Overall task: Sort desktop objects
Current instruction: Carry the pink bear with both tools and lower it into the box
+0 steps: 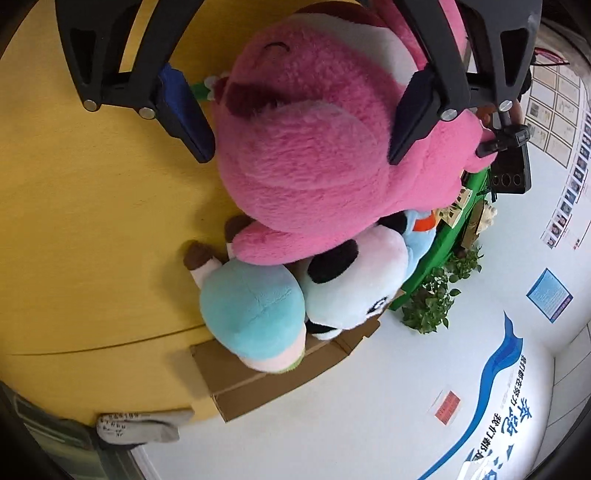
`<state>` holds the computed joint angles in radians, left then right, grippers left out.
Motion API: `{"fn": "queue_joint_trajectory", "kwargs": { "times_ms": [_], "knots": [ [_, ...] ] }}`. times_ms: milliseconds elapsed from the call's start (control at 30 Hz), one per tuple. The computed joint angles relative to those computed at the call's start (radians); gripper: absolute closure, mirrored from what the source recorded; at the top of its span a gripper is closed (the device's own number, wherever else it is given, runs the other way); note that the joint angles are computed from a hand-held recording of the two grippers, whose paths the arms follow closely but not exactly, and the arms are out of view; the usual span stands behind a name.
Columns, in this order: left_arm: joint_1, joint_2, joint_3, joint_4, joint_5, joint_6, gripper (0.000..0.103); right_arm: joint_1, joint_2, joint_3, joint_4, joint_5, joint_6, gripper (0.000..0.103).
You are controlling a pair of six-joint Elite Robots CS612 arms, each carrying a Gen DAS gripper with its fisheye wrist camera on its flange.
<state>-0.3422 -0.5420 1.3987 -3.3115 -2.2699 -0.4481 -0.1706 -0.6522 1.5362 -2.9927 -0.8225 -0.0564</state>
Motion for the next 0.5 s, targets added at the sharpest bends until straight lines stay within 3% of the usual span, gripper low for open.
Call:
{"fn": "queue_joint_trajectory", "kwargs": {
  "times_ms": [133, 200, 367, 500],
  "knots": [
    [-0.007, -0.024, 0.023, 0.022, 0.037, 0.012, 0.053, 0.019, -0.018, 0.013, -0.024, -0.063, -0.037, 0.041],
    [-0.009, -0.041, 0.042, 0.024, 0.051, 0.003, 0.056, 0.021, -0.032, 0.037, -0.071, -0.07, -0.028, 0.046],
    [-0.018, -0.085, 0.064, 0.014, 0.081, 0.024, 0.058, 0.02, -0.08, 0.089, -0.195, -0.072, 0.016, 0.049],
    [-0.006, -0.095, 0.018, -0.038, 0.076, 0.029, 0.058, 0.02, -0.105, 0.076, -0.306, -0.062, 0.049, 0.048]
  ]
}}
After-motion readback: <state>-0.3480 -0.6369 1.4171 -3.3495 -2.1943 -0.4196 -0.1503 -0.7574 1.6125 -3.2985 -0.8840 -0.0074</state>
